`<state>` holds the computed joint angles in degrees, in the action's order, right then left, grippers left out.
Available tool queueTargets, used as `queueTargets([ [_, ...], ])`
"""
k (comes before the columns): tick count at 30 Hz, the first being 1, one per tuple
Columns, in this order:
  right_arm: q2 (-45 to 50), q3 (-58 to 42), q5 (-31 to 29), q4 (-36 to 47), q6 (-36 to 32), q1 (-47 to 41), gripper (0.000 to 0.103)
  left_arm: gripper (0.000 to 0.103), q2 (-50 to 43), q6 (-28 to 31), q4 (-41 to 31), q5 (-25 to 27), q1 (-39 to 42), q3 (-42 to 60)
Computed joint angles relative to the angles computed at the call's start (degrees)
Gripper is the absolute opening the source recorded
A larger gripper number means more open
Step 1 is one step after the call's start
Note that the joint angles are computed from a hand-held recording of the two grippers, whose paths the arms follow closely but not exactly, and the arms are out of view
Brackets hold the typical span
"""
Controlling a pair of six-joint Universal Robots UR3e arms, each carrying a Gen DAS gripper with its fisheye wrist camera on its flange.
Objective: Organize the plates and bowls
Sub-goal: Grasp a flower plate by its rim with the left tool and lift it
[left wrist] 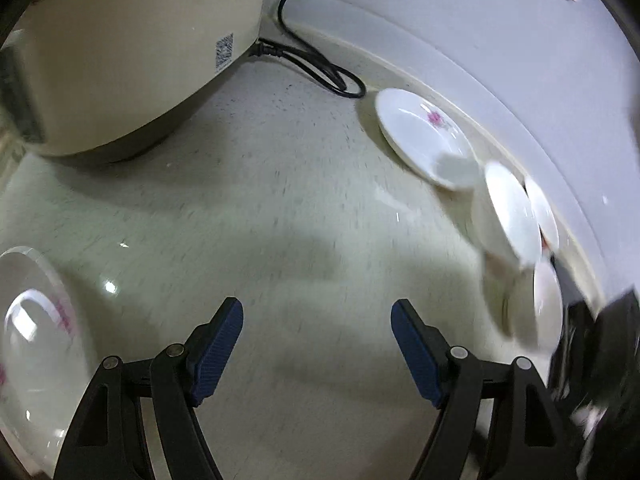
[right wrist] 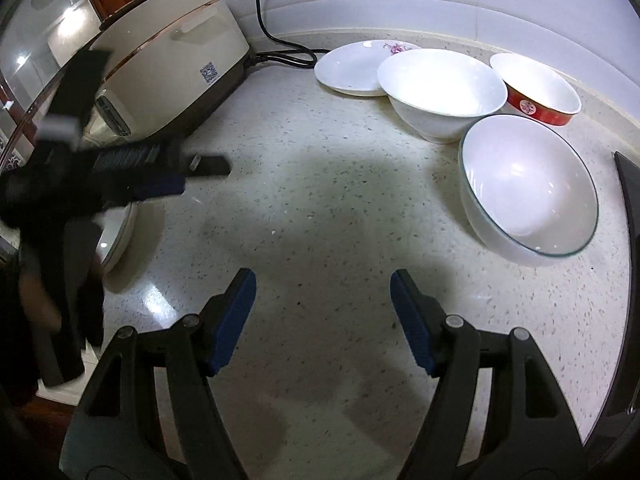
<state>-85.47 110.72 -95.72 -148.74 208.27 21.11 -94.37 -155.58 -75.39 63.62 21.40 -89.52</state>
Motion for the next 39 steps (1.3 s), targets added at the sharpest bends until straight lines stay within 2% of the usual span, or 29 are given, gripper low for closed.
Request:
queueTargets([
  [8,3.46,0.05,3.72,-2.41,-3.74,-1.87,0.073,0.077,-18.5,-6.84,-3.48,-2.81,-6.98,21.82],
  [12,3.7,1.05,4.9,-3.91,-4.63,-2.85,0.073,0.077,-28.07,-12.35,-3.85,-3.07,-10.3,33.63],
  [21,2.25,4.88,7.14,-6.63,-4.11,-5.93,0.075,0.075,-43.95,-16.07,-5.54,1.84,-17.68,57.0],
  [23,2.27,5.28,7.79,-7.49,-4.33,-6.57,0.075,0.069,-45.73,-15.76,-5.83,2.36,-18.65,59.59],
  [24,2.17,5.56,7.86,-7.87,-4.37,-6.72,0.075,0.057,-47.35,-15.83,-6.24,2.86,-19.32,62.24],
  [25,2.12,5.84,7.87,-8.29,-4.46,-6.85,0.076,0.038,-48.38,-15.24,-6.8,3.32,-19.83,63.99],
  [26,2.07,6.0,7.81,-8.52,-4.51,-6.89,0.076,0.031,-48.89,-14.27,-7.17,4.03,-20.31,64.77],
  [28,1.9,6.15,7.87,-8.7,-4.42,-7.01,0.076,0.023,-48.03,-13.1,-4.23,6.08,-21.26,62.25],
  [30,1.75,6.33,7.97,-8.81,-4.46,-7.17,0.077,0.022,-45.58,-11.65,-0.88,5.73,-21.11,56.91],
  [35,0.69,6.89,7.85,-8.03,-4.43,-7.49,0.077,0.022,-34.47,-8.26,7.04,6.44,-19.58,37.89],
  [39,-0.85,7.69,8.08,-7.08,-4.31,-7.89,0.077,0.023,-25.64,-7.3,10.5,4.63,-16.59,23.55],
])
